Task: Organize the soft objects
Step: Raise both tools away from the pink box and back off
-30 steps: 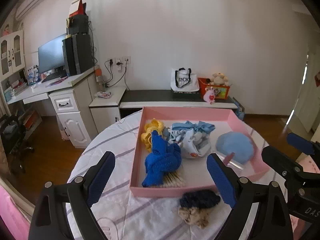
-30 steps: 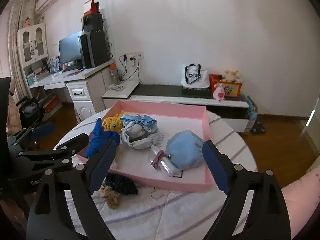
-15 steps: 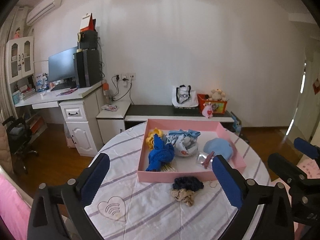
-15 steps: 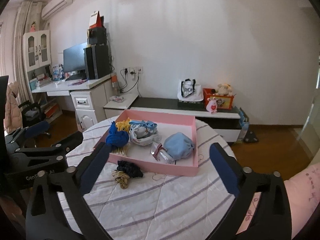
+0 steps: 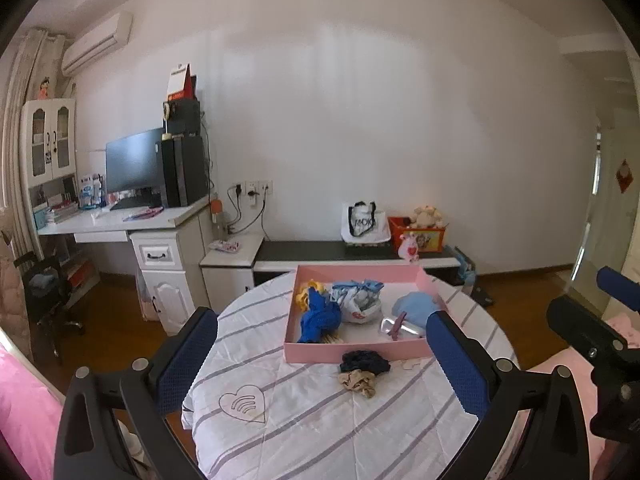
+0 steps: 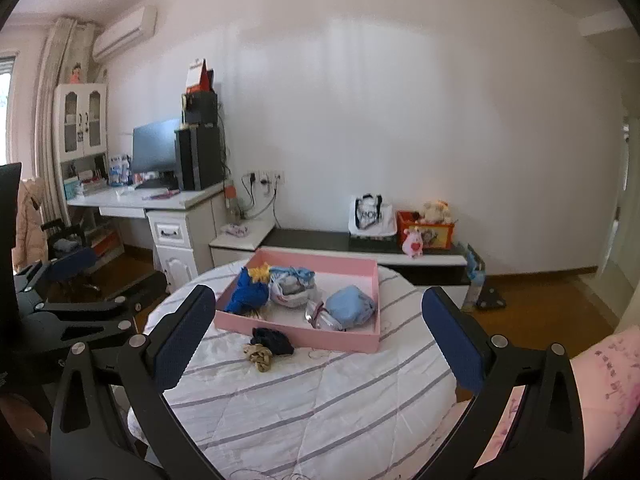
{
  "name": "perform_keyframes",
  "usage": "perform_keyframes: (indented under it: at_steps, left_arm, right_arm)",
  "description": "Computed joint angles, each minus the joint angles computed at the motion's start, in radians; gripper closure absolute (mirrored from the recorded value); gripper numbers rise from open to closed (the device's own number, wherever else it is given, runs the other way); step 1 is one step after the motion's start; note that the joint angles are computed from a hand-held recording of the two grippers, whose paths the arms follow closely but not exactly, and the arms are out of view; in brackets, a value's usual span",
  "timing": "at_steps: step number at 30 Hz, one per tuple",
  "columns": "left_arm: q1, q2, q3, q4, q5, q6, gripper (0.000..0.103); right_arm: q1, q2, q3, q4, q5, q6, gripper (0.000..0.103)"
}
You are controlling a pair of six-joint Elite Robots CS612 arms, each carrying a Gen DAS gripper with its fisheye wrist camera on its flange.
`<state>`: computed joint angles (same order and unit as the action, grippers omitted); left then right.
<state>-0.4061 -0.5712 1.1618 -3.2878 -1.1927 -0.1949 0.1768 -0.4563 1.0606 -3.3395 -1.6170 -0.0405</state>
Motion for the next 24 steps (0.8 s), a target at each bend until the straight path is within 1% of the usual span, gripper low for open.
perform_keyframes:
  at_steps: [5, 11, 15, 18, 24]
  left_arm:
    - [-0.016, -0.039, 0.083, -0.089, 0.028, 0.011, 0.0]
    - [-0.033, -0.071, 0.154, -0.187, 0.059, 0.03, 0.0]
    - [-0.044, -0.081, 0.184, -0.254, 0.081, 0.047, 0.0]
    - [-0.053, -0.088, 0.208, -0.308, 0.098, 0.064, 0.0]
    - [-0.069, -0.092, 0.241, -0.399, 0.132, 0.092, 0.0]
  right_arm:
    - [0.005, -0.031, 0.059, -0.077, 0.001, -0.001, 0.0]
    - [0.01, -0.061, 0.116, -0.157, -0.002, -0.008, 0.0]
    - [0.014, -0.076, 0.145, -0.212, -0.005, -0.016, 0.0]
    - [0.013, -0.086, 0.166, -0.25, 0.009, -0.016, 0.0]
    - [0.019, -0.095, 0.187, -0.315, -0.004, -0.04, 0.0]
